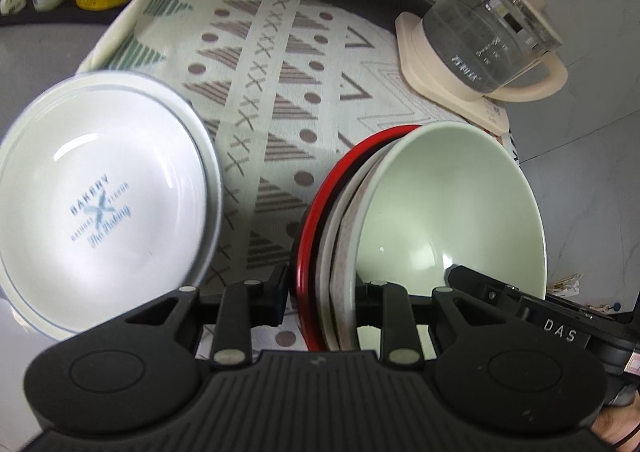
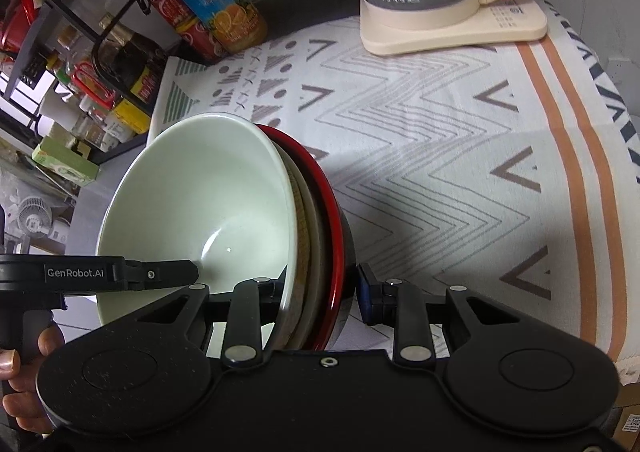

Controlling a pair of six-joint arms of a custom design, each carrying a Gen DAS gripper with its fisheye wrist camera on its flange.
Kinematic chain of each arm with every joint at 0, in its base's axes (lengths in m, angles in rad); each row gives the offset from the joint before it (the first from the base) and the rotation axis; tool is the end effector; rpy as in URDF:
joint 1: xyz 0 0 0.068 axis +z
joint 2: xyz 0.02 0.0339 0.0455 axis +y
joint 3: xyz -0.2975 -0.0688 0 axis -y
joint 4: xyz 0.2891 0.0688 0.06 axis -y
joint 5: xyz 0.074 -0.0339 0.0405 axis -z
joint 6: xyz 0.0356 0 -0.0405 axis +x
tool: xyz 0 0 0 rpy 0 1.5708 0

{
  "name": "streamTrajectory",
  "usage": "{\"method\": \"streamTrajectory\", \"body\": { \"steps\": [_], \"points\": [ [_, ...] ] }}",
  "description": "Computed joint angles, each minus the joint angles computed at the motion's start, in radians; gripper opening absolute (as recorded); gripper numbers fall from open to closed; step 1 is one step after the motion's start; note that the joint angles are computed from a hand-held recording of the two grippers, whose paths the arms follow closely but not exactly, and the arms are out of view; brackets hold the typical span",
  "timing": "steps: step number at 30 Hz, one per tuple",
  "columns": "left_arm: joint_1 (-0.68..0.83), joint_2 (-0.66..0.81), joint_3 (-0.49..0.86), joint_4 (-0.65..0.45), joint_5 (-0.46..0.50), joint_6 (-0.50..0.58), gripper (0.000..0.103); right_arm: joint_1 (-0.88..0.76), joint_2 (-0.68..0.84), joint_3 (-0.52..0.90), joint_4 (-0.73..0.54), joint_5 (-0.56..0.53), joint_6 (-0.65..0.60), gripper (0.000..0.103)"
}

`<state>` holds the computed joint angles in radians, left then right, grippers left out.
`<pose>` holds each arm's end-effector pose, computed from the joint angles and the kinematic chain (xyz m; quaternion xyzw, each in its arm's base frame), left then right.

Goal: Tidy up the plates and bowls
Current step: 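Lift the red and green bowl stack with both tools over the plates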

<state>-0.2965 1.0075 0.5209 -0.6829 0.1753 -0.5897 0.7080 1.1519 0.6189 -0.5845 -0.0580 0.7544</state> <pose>0.1774 -0.0607 0.1825 -0.1253 0.9683 -0.1626 0.1426 0.1707 0.1488 0.1916 0.0161 0.9739 0.1710 0.1483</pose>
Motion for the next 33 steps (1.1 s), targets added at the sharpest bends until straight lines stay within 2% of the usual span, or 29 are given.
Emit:
{"method": "streamTrajectory", "body": {
  "steps": [12, 18, 33],
  "points": [
    [0.228, -0.017, 0.074, -0.107, 0.114, 0.244, 0.026, 0.072, 0.063, 0.106, 0.01, 0.065, 0.13, 0.029],
    [0.346, 0.025, 0.084, -0.122, 0.176, 0.378, 0.026, 0.129, 0.115, 0.156, 0.009, 0.12, 0.192, 0.029],
    [0.616, 0.145, 0.152, -0.177, 0.264, 0.722, 0.026, 0.235, 0.283, 0.254, 0.065, 0.209, 0.341, 0.029]
  ]
}}
